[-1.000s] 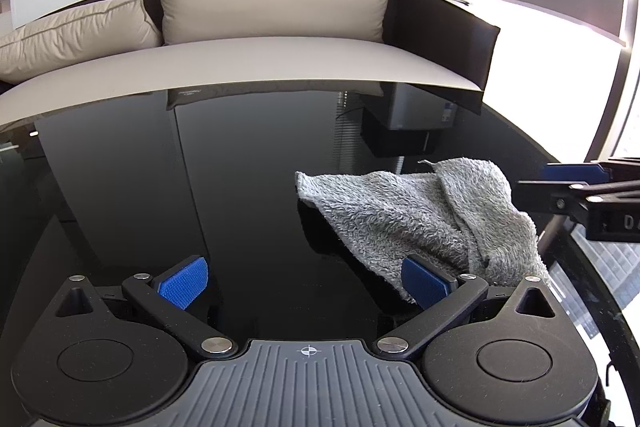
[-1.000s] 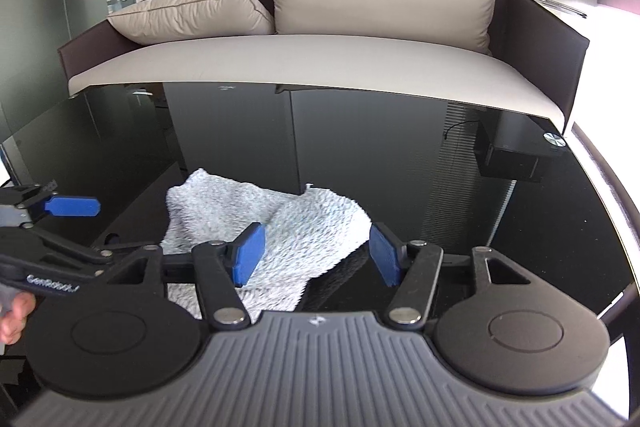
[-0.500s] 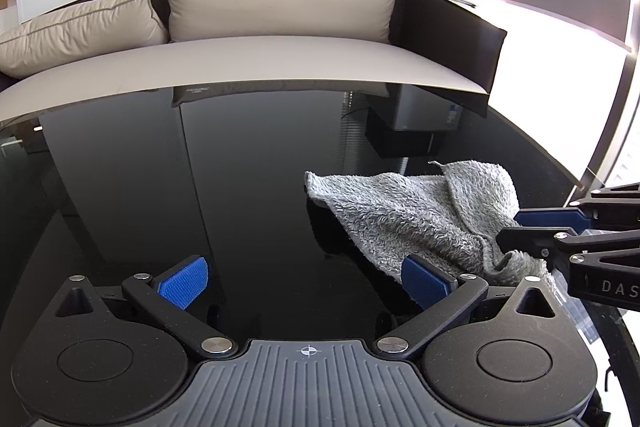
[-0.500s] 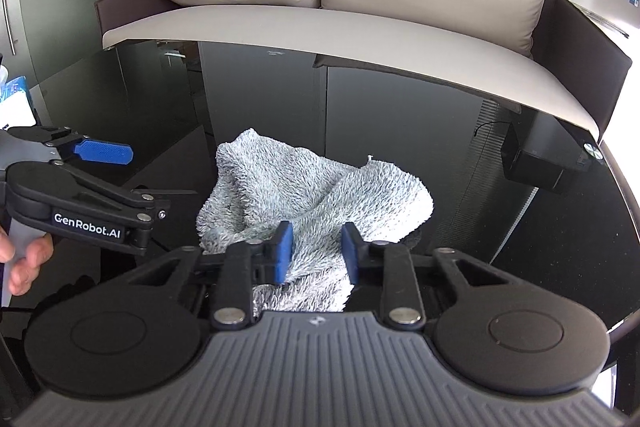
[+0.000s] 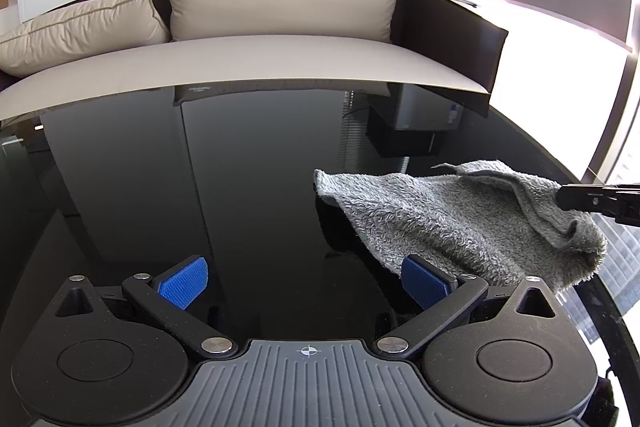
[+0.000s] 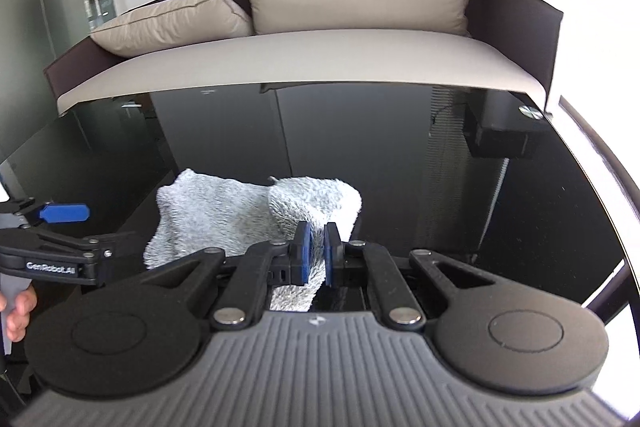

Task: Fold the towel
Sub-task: 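Grasp a towel corner with the left tool while the right tool holds another corner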

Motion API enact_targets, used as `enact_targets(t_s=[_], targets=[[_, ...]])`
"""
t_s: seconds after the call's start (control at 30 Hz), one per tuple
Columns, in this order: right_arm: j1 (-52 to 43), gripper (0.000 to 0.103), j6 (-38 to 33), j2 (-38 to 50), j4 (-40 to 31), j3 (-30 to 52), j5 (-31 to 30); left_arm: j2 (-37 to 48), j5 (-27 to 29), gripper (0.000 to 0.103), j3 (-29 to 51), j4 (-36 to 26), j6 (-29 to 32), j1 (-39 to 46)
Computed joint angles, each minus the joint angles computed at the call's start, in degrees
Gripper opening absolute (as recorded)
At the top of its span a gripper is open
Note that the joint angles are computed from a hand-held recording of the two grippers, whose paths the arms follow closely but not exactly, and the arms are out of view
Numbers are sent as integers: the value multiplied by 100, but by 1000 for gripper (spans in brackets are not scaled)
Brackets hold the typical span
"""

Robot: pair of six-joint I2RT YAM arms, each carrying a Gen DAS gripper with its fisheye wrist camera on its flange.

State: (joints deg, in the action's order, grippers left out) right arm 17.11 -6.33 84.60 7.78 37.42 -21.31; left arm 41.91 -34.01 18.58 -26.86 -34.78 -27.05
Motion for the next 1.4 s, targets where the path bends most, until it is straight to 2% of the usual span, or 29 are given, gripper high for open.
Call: enact_targets(t_s=[0.27, 0.4, 0.43, 0.5, 0.57, 0.6, 1.13, 1.27, 1.4], targets=[[-233, 8, 243, 370, 188, 122, 345, 45, -13, 102, -16, 11, -1, -72], [-245, 8, 146, 303, 451, -10, 253, 127, 35, 102, -18, 99, 25, -81], [-226, 10, 106, 261, 575, -68, 232, 161, 32, 102, -14, 125, 27, -103], [-98, 23, -11, 205, 830, -151, 340, 250, 22, 102, -10, 195, 40, -166], [61, 31, -145, 162, 994, -190, 506, 327, 3, 102, -6, 236, 38, -228], [127, 32, -175, 168, 1072, -207, 585, 367, -2, 102, -4, 265, 38, -260], [803, 31, -782, 969, 1089, 360, 1271, 527, 26, 102, 13, 398, 90, -255], [713, 15, -619, 1069, 1068, 439, 1228, 504, 46, 102, 11, 376, 106, -231], [635, 14, -461, 1014, 1214, 380, 1241, 464, 66, 102, 8, 362, 120, -191]])
